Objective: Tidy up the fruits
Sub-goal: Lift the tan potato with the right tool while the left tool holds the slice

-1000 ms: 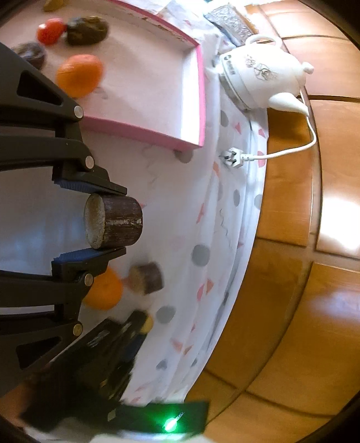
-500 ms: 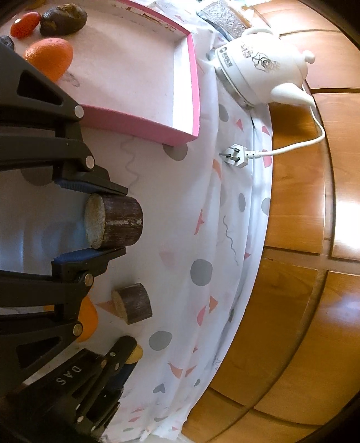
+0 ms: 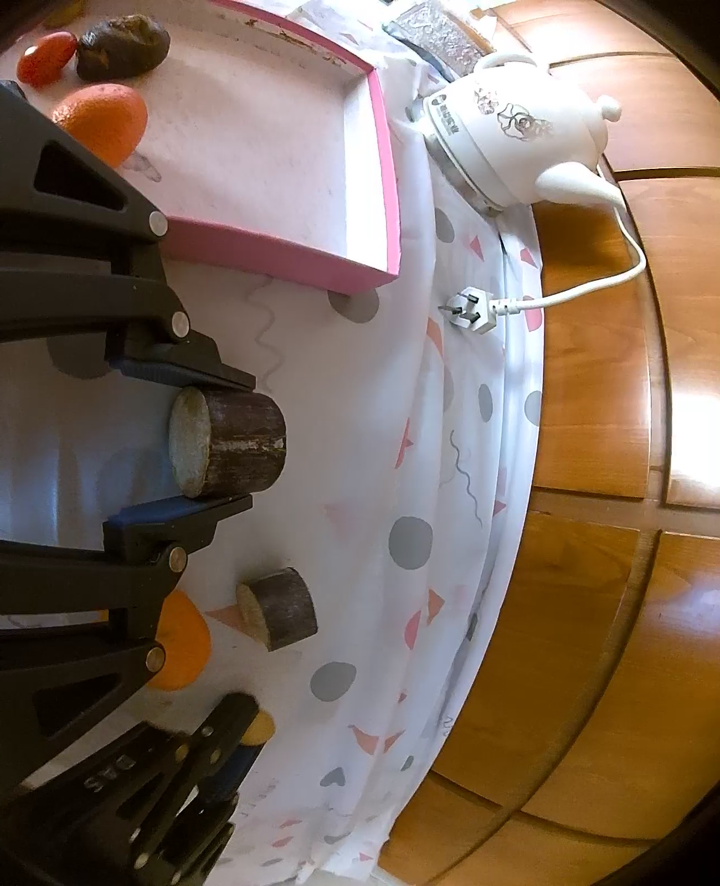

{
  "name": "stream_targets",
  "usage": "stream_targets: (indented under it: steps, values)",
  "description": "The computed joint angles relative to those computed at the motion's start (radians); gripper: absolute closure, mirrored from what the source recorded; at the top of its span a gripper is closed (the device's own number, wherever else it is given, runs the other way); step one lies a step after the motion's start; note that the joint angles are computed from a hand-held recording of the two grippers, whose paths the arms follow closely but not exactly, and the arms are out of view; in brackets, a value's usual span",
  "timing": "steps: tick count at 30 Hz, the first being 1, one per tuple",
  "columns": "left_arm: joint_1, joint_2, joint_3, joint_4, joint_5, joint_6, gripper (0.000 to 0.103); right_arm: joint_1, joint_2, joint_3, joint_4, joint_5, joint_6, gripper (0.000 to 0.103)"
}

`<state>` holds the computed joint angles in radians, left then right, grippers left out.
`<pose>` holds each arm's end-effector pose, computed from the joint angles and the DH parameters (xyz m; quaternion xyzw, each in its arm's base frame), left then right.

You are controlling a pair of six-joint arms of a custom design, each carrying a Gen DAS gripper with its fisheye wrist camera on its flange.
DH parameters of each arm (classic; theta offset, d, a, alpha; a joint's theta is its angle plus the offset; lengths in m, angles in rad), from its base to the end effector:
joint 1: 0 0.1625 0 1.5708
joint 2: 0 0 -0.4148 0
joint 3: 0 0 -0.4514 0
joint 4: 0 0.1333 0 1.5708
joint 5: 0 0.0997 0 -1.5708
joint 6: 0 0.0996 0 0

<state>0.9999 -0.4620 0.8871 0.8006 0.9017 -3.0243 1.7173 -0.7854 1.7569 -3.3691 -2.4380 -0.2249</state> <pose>-0.2223 -0.7072 0.0540 0.2608 0.8950 -0.2308 0.2787 0.1535 -0.6474 0.1128 -0.0124 -0.8479 0.3492 0.3987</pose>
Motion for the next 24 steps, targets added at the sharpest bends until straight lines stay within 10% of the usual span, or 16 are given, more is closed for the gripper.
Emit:
stream_targets:
  steps: [24]
  values:
    - [-0.046, -0.266, 0.408, -0.111, 0.061, 0.028, 0.068, 0.079, -0.086, 0.278, -0.138, -0.073, 0.096, 0.079]
